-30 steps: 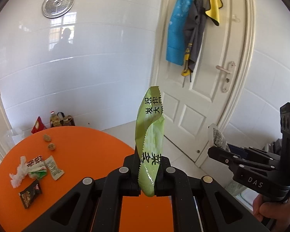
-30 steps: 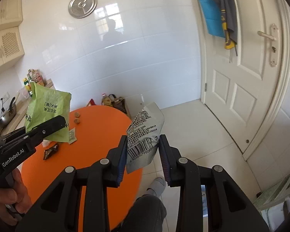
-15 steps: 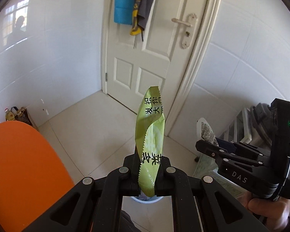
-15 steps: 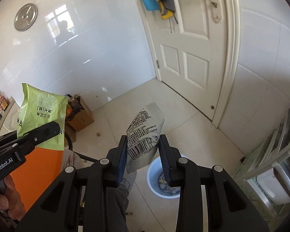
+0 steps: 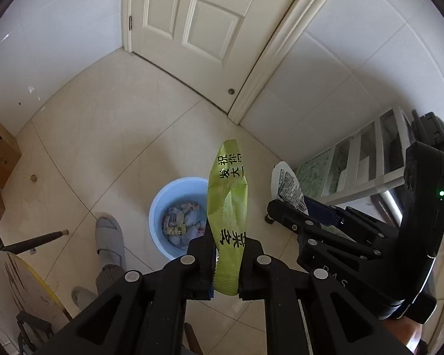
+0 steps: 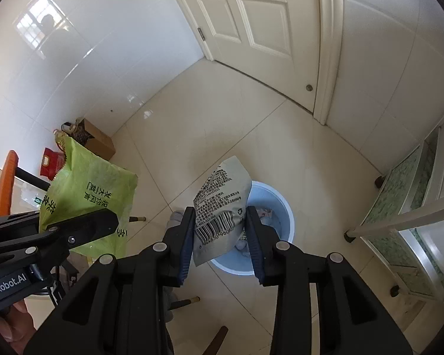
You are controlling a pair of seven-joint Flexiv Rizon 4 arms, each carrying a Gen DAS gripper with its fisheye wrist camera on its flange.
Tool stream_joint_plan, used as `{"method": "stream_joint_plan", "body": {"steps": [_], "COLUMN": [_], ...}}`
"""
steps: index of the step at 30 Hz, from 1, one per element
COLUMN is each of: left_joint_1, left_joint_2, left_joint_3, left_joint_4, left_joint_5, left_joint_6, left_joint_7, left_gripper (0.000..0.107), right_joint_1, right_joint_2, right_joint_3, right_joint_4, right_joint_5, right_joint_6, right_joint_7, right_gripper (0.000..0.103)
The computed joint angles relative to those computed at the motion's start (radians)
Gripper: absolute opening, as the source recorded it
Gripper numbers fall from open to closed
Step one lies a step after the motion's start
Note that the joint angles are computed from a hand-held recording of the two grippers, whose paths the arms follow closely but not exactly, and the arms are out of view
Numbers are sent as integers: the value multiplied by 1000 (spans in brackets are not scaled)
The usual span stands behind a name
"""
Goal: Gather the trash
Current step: 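Carry the white wrapper and green snack bag toward the blue bin, then open both grippers over the bin to drop the wrapper and snack bag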
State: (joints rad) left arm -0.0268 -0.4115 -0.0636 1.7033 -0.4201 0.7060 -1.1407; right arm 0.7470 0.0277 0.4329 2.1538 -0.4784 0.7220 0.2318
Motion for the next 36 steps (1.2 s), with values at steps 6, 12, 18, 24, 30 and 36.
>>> {"method": "stream_joint_plan", "body": {"steps": [6, 12, 18, 24, 30, 36], "left_joint_1": [-11, -42, -80, -85, -62, -47], "left_joint_2": [-161, -138, -25, 121, 302, 482], "left_joint_3": [12, 29, 50, 50, 63, 100], "left_joint_4": [-238, -204, -77, 78, 227, 350], "left_joint_5": [77, 146, 222, 235, 183, 136], "left_joint_6": [-100, -43, 70, 172, 222, 253], "left_joint_7": [-109, -163, -216, -226, -178, -137], "left_gripper": [65, 76, 87, 90, 90, 92], "right_joint_1": [-13, -19, -1, 26, 61, 114], "right_joint_2": [-32, -21, -18, -13, -21, -57], "right_joint_3": [-17, -17, -2, 11, 22, 27], "right_joint_4": [35, 58, 27, -18, -103, -227], "right_joint_5": [22, 21, 36, 19, -30, -104], "right_joint_6": [78, 76, -24, -101, -194, -307], "right_joint_7": [4, 33, 56, 91, 98, 88], "right_gripper": [46, 89, 103, 103, 103, 103]}}
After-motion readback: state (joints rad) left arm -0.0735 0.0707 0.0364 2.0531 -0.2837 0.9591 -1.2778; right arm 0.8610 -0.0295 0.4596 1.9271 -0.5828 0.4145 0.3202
